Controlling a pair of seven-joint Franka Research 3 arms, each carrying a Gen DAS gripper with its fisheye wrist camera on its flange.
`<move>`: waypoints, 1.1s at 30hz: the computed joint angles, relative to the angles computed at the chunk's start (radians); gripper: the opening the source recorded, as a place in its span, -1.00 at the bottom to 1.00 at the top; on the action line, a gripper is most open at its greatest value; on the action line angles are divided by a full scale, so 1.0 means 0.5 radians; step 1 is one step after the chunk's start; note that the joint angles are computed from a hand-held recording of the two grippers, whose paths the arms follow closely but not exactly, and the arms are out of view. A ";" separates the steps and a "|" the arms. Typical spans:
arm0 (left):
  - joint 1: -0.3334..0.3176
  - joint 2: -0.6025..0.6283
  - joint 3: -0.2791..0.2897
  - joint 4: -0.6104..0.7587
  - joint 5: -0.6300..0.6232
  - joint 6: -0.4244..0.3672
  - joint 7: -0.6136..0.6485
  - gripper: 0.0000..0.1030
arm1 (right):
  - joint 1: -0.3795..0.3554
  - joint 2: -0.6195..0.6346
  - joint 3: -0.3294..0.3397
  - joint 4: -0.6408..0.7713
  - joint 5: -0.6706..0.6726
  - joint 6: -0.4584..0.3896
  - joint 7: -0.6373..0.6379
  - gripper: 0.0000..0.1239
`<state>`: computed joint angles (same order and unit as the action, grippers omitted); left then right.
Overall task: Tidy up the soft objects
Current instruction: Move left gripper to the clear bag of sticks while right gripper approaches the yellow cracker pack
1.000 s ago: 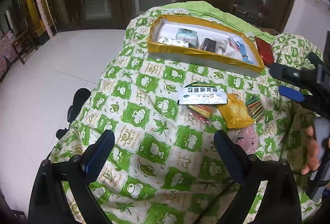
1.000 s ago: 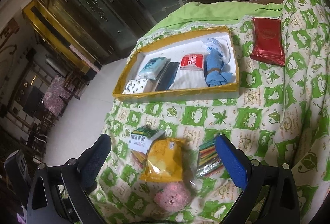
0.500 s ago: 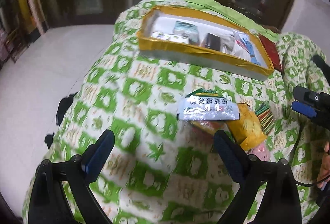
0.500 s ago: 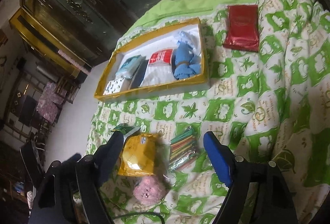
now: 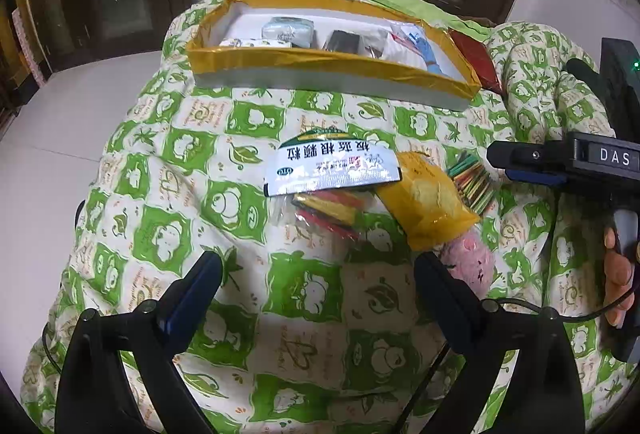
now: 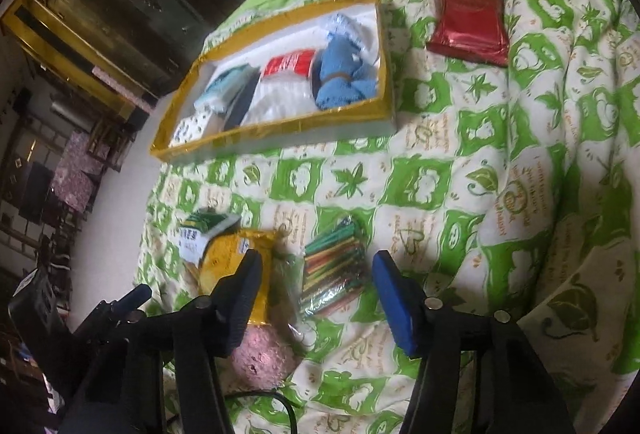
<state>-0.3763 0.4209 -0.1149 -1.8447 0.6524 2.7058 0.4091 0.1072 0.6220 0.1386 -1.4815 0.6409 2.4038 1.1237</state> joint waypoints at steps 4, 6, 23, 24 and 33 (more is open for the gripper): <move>0.029 0.037 -0.010 0.034 -0.072 -0.025 0.025 0.85 | 0.003 0.000 0.004 -0.001 -0.011 -0.006 -0.014 -0.02; 0.043 0.070 -0.016 0.073 -0.105 -0.035 0.059 0.81 | -0.008 0.000 0.023 -0.001 0.010 -0.028 -0.052 -0.02; 0.072 0.147 0.006 0.133 -0.194 0.031 0.214 -0.66 | 0.163 0.217 0.020 0.328 -0.125 -0.322 -0.104 -0.01; 0.082 0.120 -0.005 0.092 -0.211 0.045 0.226 -0.70 | 0.183 0.224 0.015 0.333 -0.156 -0.309 -0.098 0.00; 0.046 0.015 0.028 -0.061 -0.179 0.130 0.136 -0.11 | 0.271 0.204 -0.010 0.258 -0.358 -0.154 -0.066 -0.21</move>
<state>-0.3532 0.4284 -0.1010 -1.8752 0.5626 2.7708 0.4772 0.2429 0.7238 0.1337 -1.3526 0.4622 2.3269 1.0907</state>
